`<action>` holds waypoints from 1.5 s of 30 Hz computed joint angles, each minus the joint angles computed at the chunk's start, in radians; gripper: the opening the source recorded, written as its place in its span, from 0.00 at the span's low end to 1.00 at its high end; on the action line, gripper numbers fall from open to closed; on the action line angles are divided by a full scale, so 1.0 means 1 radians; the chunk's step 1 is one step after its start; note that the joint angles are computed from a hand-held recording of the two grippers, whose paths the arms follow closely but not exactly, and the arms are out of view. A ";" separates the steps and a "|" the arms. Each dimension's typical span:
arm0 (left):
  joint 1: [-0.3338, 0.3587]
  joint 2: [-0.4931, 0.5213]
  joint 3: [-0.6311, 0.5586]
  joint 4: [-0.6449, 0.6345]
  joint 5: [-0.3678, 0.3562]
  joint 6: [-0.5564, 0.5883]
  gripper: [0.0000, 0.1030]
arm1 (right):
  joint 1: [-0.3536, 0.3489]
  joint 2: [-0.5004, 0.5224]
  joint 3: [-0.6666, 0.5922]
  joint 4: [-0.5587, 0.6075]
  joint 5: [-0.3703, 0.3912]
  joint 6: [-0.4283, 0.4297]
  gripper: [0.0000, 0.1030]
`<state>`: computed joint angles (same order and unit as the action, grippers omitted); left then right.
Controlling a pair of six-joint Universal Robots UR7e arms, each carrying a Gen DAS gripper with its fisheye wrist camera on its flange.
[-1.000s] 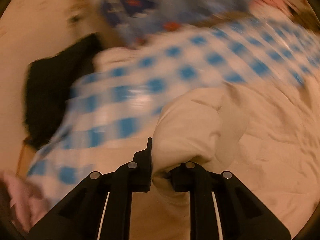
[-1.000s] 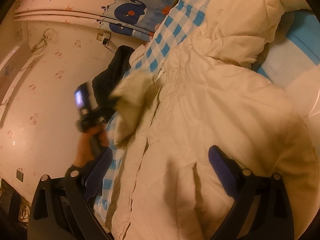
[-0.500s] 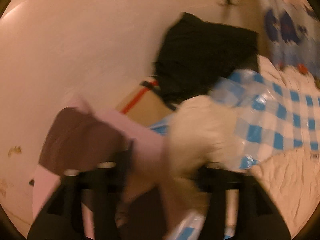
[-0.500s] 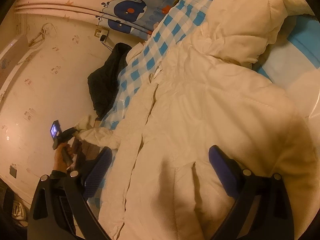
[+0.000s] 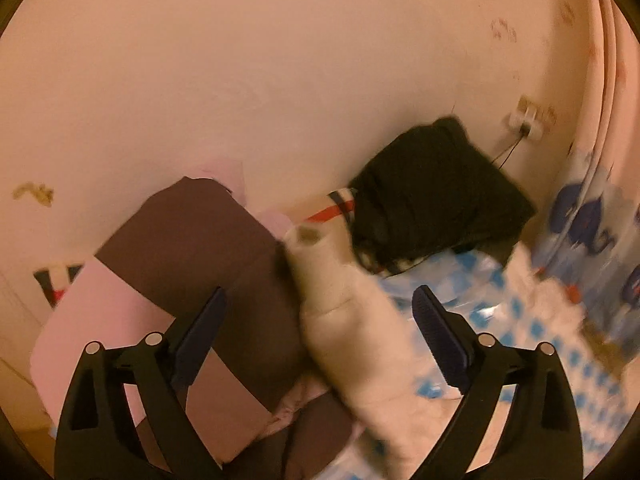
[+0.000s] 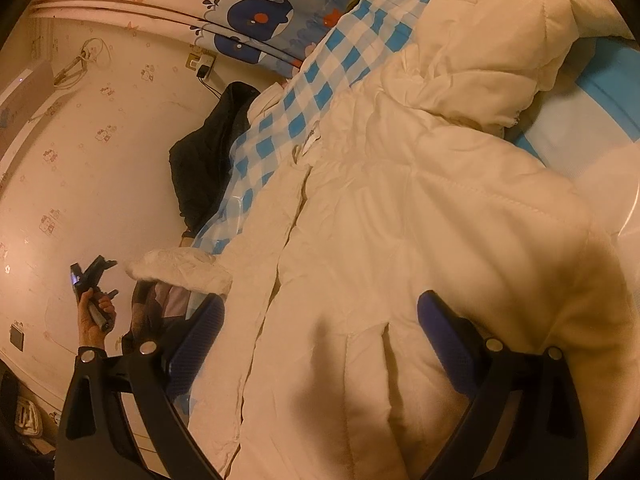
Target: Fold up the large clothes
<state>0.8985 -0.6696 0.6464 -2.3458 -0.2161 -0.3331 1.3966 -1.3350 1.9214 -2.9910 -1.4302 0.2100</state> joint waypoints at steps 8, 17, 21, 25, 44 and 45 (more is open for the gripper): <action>-0.062 -0.016 0.187 -0.248 -0.247 0.352 0.88 | 0.002 0.001 -0.001 -0.002 -0.002 0.002 0.91; 0.059 0.097 0.182 0.210 -0.169 0.017 0.88 | 0.001 0.000 -0.002 0.005 0.009 0.001 0.92; 0.072 0.067 0.231 0.364 -0.177 -0.119 0.88 | -0.014 -0.019 -0.002 0.030 0.063 0.025 0.92; 0.006 -0.009 0.456 0.034 -0.305 0.042 0.88 | -0.062 -0.111 0.077 -0.162 0.120 0.102 0.93; -0.117 0.017 0.754 -0.300 -0.643 0.144 0.88 | -0.369 -0.281 -0.114 0.012 -0.148 0.204 0.93; -0.111 0.013 0.755 -0.296 -0.651 0.128 0.88 | -0.364 -0.274 -0.122 0.007 -0.174 0.197 0.93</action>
<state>0.7872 -0.6564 1.4018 -2.6420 -0.8667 -0.2054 1.0324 -1.6092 1.7993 -2.9838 -1.6044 0.4075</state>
